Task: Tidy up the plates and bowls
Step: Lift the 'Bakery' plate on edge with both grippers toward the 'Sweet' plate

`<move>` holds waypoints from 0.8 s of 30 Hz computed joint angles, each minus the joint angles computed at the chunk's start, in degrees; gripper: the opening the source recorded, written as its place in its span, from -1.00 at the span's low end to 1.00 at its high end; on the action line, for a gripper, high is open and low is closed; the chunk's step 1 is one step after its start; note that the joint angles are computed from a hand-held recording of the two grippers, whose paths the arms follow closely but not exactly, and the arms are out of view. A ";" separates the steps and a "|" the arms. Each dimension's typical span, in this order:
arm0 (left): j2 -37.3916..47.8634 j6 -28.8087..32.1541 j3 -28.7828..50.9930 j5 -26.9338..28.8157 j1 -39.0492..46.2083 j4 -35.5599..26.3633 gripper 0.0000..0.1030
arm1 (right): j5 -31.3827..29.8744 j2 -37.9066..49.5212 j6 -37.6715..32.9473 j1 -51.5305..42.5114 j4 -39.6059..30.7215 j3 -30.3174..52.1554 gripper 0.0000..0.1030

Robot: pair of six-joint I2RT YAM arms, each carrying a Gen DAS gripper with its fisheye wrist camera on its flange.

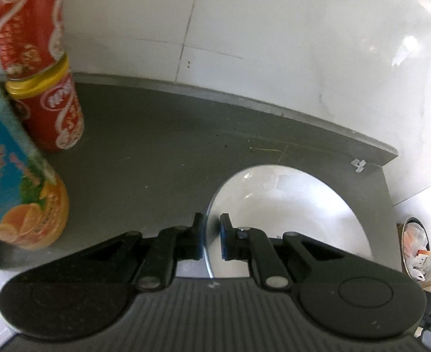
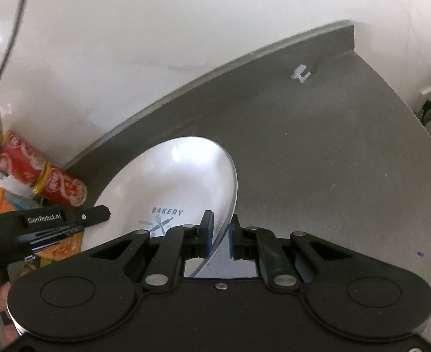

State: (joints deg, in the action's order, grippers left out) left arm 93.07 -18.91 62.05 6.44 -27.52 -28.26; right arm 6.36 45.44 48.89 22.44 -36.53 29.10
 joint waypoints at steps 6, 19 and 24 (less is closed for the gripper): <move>-8.13 0.82 -2.38 1.20 1.96 -3.78 -0.85 | 7.03 -3.41 6.48 11.21 -6.40 4.11 -0.80; -24.77 3.43 -2.99 3.86 8.86 -16.13 -0.85 | 21.68 1.46 17.02 34.61 -17.68 19.19 -0.77; -30.24 7.13 -1.39 6.70 14.64 -22.09 -0.84 | 28.33 4.80 22.99 45.06 -20.55 23.22 -0.76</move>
State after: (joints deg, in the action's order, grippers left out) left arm 62.83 -11.78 60.66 13.14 -12.87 -50.35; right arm 34.69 50.25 71.88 67.49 -57.08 52.31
